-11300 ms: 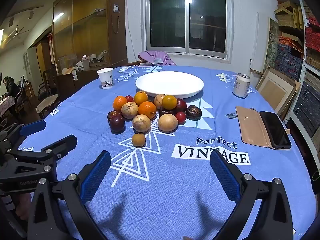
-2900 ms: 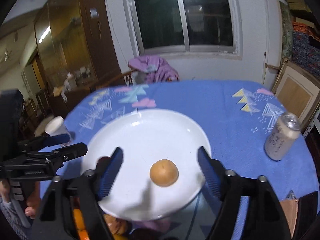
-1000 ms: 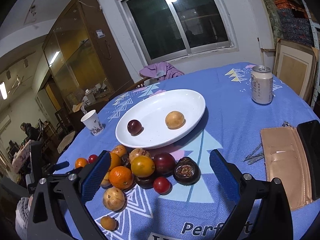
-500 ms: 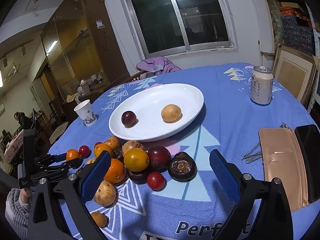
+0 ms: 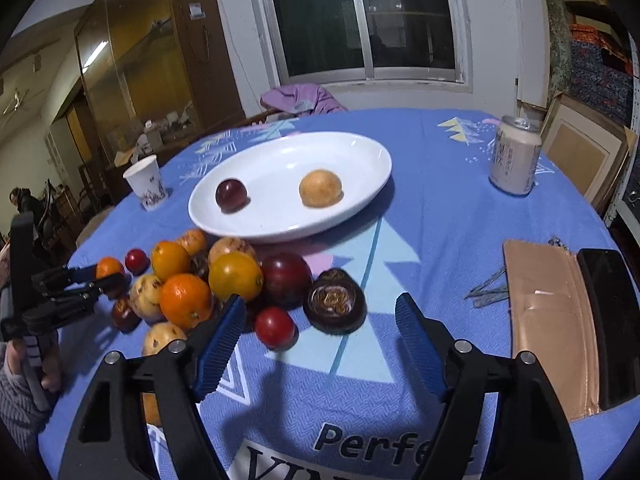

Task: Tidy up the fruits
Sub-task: 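Hold the orange in left gripper while right gripper grasps the dark brown mangosteen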

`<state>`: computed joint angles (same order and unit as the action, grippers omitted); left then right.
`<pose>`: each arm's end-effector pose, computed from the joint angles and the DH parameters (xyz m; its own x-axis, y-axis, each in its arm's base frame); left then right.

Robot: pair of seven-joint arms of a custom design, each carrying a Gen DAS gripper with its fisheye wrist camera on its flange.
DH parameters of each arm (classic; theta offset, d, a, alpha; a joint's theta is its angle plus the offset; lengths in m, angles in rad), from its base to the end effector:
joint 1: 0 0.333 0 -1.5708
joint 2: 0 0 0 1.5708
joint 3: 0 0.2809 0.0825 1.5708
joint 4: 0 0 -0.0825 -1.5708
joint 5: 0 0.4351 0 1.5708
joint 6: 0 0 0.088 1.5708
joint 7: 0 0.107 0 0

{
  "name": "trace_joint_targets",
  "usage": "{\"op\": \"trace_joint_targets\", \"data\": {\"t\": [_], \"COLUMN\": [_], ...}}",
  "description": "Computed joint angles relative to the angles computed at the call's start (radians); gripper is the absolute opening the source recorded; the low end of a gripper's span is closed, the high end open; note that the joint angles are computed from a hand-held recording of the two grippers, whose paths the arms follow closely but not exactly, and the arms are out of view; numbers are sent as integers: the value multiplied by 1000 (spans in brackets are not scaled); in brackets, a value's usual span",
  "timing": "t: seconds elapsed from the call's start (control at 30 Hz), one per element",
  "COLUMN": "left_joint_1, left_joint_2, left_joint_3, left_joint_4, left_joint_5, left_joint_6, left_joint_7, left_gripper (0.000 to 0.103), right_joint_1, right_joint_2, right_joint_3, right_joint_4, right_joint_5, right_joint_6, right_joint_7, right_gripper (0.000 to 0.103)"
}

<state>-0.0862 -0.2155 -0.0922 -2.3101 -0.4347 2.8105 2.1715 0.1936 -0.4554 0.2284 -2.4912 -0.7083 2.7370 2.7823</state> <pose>0.5673 -0.0827 0.4518 -0.3949 -0.9176 -0.0460 -0.6602 0.3183 -0.6803 0.4550 0.2332 0.4585 -0.1529 -0.9802 -0.1257 -0.6404 0.1952 -0.7428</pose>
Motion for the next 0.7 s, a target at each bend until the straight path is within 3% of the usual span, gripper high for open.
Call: {"op": "trace_joint_targets", "data": {"t": [0.1, 0.2, 0.33, 0.43, 0.7], "left_joint_1": [-1, 5, 4, 4, 3], "left_joint_2": [-6, -7, -8, -9, -17], "left_joint_3": [0, -8, -9, -9, -3], "left_joint_4": [-4, -8, -10, -12, -18], "left_joint_5": [-2, 22, 34, 40, 45], "left_joint_6": [-5, 1, 4, 7, -6], "left_joint_7": [1, -18, -29, -34, -31], "left_gripper": [47, 47, 47, 47, 47], "right_joint_1": [-8, 5, 30, 27, 33], "right_joint_2": [21, 51, 86, 93, 136], "right_joint_3": [23, 8, -38, -44, -48], "right_joint_4": [25, 47, 61, 63, 111], "right_joint_5": [-30, -30, 18, 31, 42], "right_joint_6": [-59, -88, -62, -58, -108], "right_joint_7": [4, -4, -48, -46, -103], "right_gripper": [79, 78, 61, 53, 52]}}
